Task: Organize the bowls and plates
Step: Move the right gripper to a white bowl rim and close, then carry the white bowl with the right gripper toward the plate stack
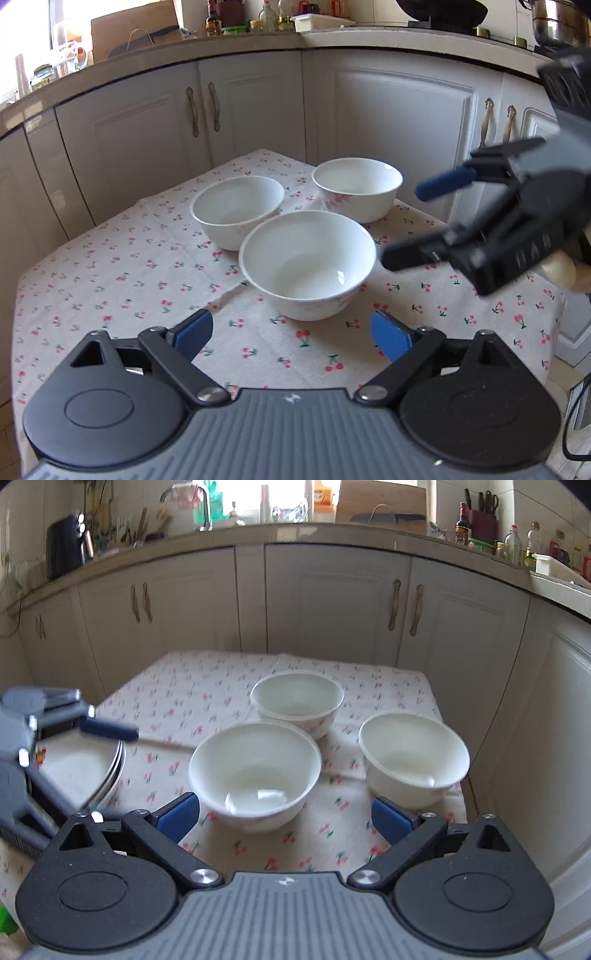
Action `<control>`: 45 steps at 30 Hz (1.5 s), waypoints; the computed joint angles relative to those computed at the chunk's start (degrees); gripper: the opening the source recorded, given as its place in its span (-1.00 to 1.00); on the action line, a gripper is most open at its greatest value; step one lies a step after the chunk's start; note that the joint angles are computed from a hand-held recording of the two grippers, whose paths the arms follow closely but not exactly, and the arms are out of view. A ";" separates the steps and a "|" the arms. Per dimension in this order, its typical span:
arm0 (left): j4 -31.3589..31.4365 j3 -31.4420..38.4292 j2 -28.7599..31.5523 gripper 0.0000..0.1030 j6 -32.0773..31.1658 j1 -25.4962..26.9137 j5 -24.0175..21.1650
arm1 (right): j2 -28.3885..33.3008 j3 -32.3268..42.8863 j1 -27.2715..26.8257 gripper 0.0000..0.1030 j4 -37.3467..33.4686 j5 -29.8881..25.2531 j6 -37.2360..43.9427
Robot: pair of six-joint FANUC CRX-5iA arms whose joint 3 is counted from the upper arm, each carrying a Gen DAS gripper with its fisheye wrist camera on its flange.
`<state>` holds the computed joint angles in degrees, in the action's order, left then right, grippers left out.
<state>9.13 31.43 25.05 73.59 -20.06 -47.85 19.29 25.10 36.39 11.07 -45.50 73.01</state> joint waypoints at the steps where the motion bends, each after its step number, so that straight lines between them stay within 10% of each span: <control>1: -1.23 1.30 0.80 0.80 1.83 -0.40 -0.86 | 0.47 1.08 -0.65 0.97 -1.90 0.08 1.37; 6: -7.45 5.38 3.54 0.80 9.05 -2.69 -1.49 | 4.88 7.83 -2.54 0.95 -8.59 -1.82 6.08; 27: -1.62 5.12 6.35 0.73 4.37 -1.79 3.25 | 14.39 23.20 -4.88 0.46 -17.46 -10.21 10.47; 45: 2.43 -2.06 0.92 0.69 -0.85 -1.41 4.67 | 10.08 18.06 -2.14 0.46 -13.01 -10.52 5.44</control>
